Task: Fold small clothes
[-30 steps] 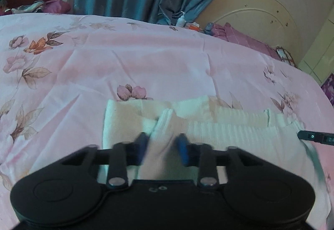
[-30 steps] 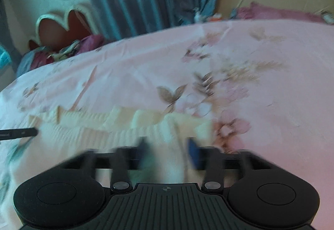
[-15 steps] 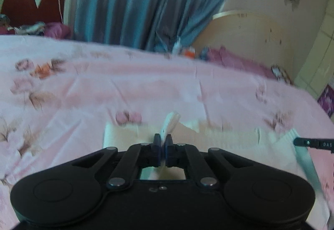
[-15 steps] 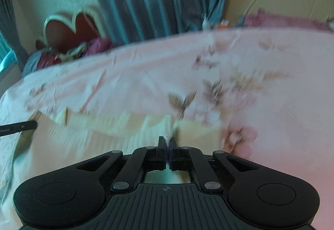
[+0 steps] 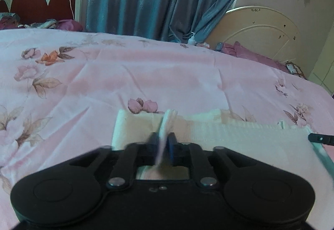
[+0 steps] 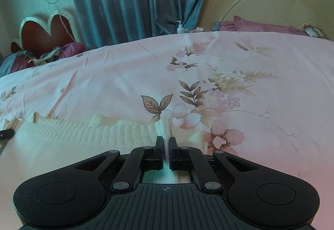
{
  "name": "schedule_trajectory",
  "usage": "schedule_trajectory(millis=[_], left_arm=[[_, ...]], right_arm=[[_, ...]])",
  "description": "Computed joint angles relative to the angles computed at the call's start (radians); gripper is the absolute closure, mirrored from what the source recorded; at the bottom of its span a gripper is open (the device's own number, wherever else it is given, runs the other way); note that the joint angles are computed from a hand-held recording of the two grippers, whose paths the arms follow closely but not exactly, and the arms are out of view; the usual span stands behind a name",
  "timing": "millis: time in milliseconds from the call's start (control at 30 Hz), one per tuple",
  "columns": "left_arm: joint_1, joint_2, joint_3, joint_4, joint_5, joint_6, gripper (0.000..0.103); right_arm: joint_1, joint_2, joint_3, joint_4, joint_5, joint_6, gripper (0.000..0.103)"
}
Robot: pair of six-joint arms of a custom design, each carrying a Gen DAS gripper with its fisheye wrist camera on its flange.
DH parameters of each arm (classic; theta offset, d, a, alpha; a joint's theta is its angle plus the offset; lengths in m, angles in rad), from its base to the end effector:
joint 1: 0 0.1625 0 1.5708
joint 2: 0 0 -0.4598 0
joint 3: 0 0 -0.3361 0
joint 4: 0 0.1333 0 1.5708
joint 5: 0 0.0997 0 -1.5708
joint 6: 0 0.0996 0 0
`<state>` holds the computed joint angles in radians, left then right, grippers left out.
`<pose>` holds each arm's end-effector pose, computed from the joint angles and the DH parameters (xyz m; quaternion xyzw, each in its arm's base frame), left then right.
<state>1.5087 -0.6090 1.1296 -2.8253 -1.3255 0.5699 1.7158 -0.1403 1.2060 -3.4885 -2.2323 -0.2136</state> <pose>0.1071 -0.8157 0.2534 0.2462 0.8942 -0.3160 0.2000 0.1787 -0.7245 -0.0440 0.0216 -0.8714 0.3805 0.3090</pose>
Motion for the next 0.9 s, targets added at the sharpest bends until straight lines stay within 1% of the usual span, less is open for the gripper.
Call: schedule_trajectory(millis=[33, 67, 100, 133, 167, 267, 333, 400, 467, 600, 733, 800, 900], left_arm=[[-0.001, -0.008, 0.01, -0.008, 0.001, -0.004, 0.076], [-0.001, -0.02, 0.024, -0.017, 0.0, -0.013, 0.067], [0.0, -0.032, 0.038, -0.025, -0.007, -0.025, 0.056], [0.001, -0.046, 0.057, -0.036, -0.015, -0.038, 0.05], [0.002, -0.059, 0.073, -0.047, -0.025, -0.049, 0.04], [0.001, -0.107, 0.141, -0.052, -0.067, -0.04, 0.038], [-0.006, -0.134, 0.189, -0.062, -0.076, -0.029, 0.038], [-0.017, -0.153, 0.229, -0.051, -0.083, -0.025, 0.037], [-0.03, -0.163, 0.261, -0.035, -0.077, -0.023, 0.037], [-0.048, -0.155, 0.286, 0.002, -0.059, -0.04, 0.038], [-0.062, -0.138, 0.311, -0.032, -0.016, -0.037, 0.038], [-0.066, -0.134, 0.327, -0.059, 0.006, -0.018, 0.037], [-0.065, -0.13, 0.333, -0.08, 0.029, 0.013, 0.037]], right_arm=[[0.005, -0.003, 0.01, -0.022, 0.0, 0.001, 0.101], [0.013, -0.006, 0.021, -0.049, -0.001, 0.0, 0.101], [0.02, -0.009, 0.028, -0.064, -0.005, -0.001, 0.101], [0.027, -0.01, 0.034, -0.076, -0.008, -0.005, 0.101], [0.035, -0.012, 0.043, -0.086, -0.013, -0.005, 0.101], [0.051, -0.01, 0.05, -0.103, -0.023, -0.016, 0.101], [0.058, -0.011, 0.051, -0.096, -0.035, 0.012, 0.101], [0.063, -0.017, 0.064, -0.089, -0.009, 0.044, 0.101], [0.073, -0.014, 0.065, -0.057, 0.009, 0.059, 0.101], [0.096, 0.017, 0.041, 0.005, 0.027, 0.046, 0.1], [0.106, 0.043, 0.023, 0.051, 0.043, 0.082, 0.1], [0.11, 0.053, 0.017, 0.057, 0.034, 0.079, 0.1], [0.111, 0.061, 0.012, 0.056, -0.014, 0.051, 0.1]])
